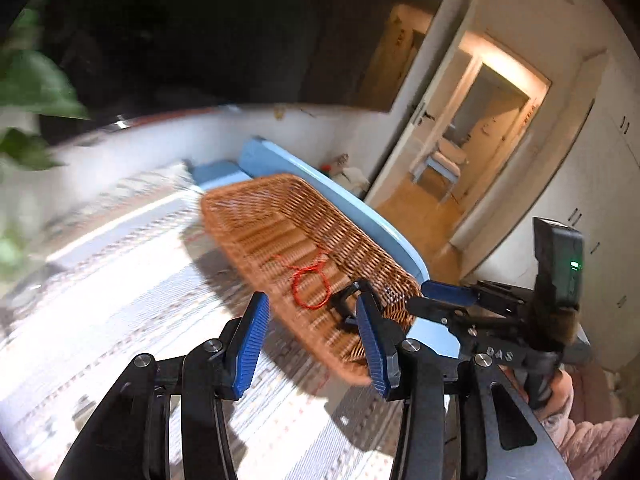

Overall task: Organize jewelry
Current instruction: 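Move both open tools back over the jewelry on the tablecloth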

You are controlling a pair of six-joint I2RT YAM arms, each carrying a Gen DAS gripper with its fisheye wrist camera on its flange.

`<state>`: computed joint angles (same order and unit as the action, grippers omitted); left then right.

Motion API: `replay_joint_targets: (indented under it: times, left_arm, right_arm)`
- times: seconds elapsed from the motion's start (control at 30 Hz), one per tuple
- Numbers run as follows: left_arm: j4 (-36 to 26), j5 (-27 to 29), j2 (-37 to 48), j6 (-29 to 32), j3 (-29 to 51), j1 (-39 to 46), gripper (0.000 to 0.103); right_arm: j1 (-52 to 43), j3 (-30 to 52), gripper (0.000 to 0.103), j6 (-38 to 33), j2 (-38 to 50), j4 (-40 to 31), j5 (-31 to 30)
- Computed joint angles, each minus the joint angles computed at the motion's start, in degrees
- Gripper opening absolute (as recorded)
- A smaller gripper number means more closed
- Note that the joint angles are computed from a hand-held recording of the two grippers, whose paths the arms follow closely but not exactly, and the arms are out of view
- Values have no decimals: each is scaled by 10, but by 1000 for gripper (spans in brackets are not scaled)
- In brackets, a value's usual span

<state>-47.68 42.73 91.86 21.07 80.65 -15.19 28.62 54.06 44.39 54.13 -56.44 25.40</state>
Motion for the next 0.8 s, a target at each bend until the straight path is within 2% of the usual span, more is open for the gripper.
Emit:
replay_joint_targets:
  times: [0.23, 0.37, 0.53, 0.6, 0.8]
  left_arm:
    - [-101, 51, -59, 126, 8, 207, 46]
    - [-145, 88, -47, 208, 42, 342, 46]
    - [-130, 95, -21, 234, 64, 444, 46]
    - [-120, 79, -14, 239, 52, 469, 46]
    - [-20, 7, 8, 231, -44, 490, 46]
  right_arm:
    - [145, 69, 43, 70, 84, 5, 66]
    - [189, 112, 43, 70, 155, 30, 76]
    - [229, 181, 43, 53, 248, 52, 77]
    - [241, 204, 43, 43, 281, 62, 78]
    - [258, 267, 43, 2, 373, 106, 58]
